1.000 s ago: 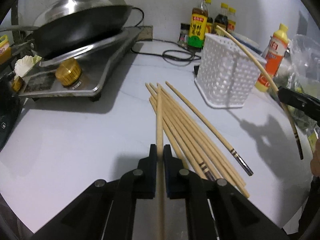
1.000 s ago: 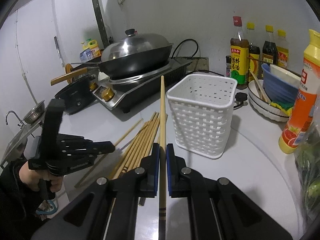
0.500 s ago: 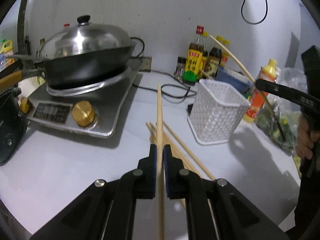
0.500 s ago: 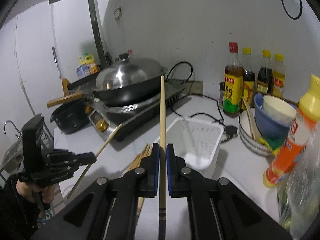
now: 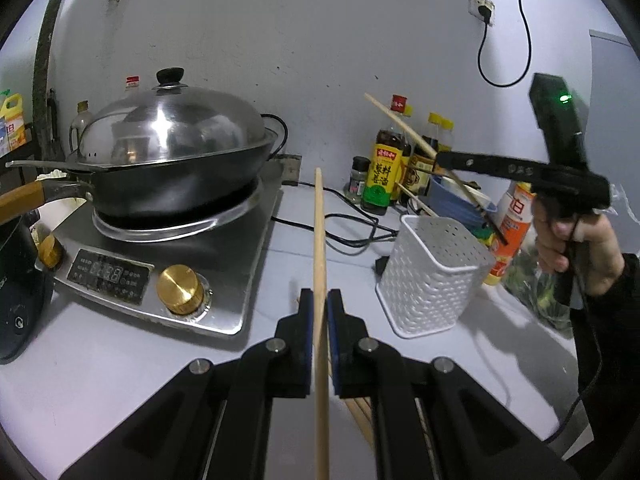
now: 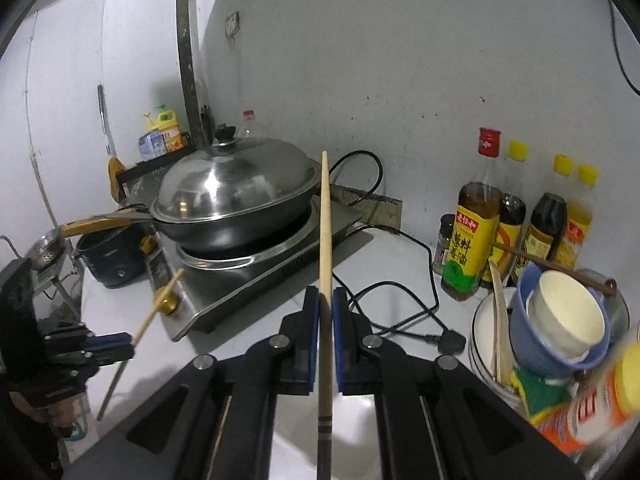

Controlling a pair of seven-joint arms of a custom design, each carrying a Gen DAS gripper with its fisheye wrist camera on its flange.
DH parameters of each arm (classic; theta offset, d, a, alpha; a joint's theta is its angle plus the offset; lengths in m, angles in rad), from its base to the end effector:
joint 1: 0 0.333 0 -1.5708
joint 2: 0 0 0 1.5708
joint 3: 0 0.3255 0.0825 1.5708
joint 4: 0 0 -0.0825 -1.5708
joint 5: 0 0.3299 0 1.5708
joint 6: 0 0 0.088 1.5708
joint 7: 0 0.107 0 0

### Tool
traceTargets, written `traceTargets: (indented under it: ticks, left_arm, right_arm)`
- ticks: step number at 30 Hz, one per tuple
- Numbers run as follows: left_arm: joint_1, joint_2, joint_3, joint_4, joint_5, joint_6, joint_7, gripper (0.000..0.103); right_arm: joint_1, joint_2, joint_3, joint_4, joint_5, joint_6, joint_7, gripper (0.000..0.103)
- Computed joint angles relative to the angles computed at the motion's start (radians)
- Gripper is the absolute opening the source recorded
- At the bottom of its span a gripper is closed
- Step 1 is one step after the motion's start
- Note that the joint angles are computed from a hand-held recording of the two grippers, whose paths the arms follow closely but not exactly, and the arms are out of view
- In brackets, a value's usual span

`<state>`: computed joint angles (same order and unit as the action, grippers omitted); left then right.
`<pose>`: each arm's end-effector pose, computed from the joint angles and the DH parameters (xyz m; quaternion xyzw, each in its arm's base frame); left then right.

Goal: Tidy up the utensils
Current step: 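Lower the right tool's chopstick into the white basket and open the right tool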

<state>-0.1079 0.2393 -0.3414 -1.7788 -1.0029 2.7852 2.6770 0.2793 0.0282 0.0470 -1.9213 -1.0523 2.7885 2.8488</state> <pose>0.5806 -0.2139 0.5312 -0.3755 0.7929 -0.4619 0.1305 0.5165 0.2162 0.5834 -0.5830 0.6430 -0.3441 0.3583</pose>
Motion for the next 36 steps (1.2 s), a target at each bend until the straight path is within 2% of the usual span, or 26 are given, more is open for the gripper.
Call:
traceTargets:
  ticks: [3,7,18,21,26,34,36]
  left_arm:
    - [0.007,0.013,0.000,0.015,-0.006,-0.001,0.001,0.006]
    - [0.011,0.035,-0.001,0.033,0.008,0.000,-0.019,0.006]
    - [0.014,0.049,-0.039,0.038,0.008,0.018,-0.023,0.006]
    - [0.007,0.042,-0.044,0.035,-0.004,0.028,-0.019,0.006]
    - [-0.018,0.037,-0.049,0.037,-0.015,0.036,-0.040,0.006]
    - [-0.070,0.064,-0.060,0.107,0.022,0.041,-0.126,0.006]
    - [-0.084,0.081,-0.065,0.140,0.050,0.055,-0.162,0.006]
  right_arm:
    - [0.005,0.059,-0.004,0.060,0.066,-0.041,-0.110,0.006]
    - [0.034,0.114,-0.023,0.096,0.115,-0.096,-0.194,0.006]
    - [0.064,0.103,-0.038,0.006,0.242,-0.144,-0.289,0.008]
    - [0.064,0.062,-0.039,-0.044,0.205,-0.133,-0.229,0.020]
    - [0.039,-0.026,-0.014,-0.128,0.102,-0.107,-0.111,0.022]
    - [-0.057,-0.169,0.048,-0.269,-0.059,-0.027,0.119,0.026]
    - [-0.084,-0.193,0.063,-0.294,-0.111,-0.004,0.179,0.038]
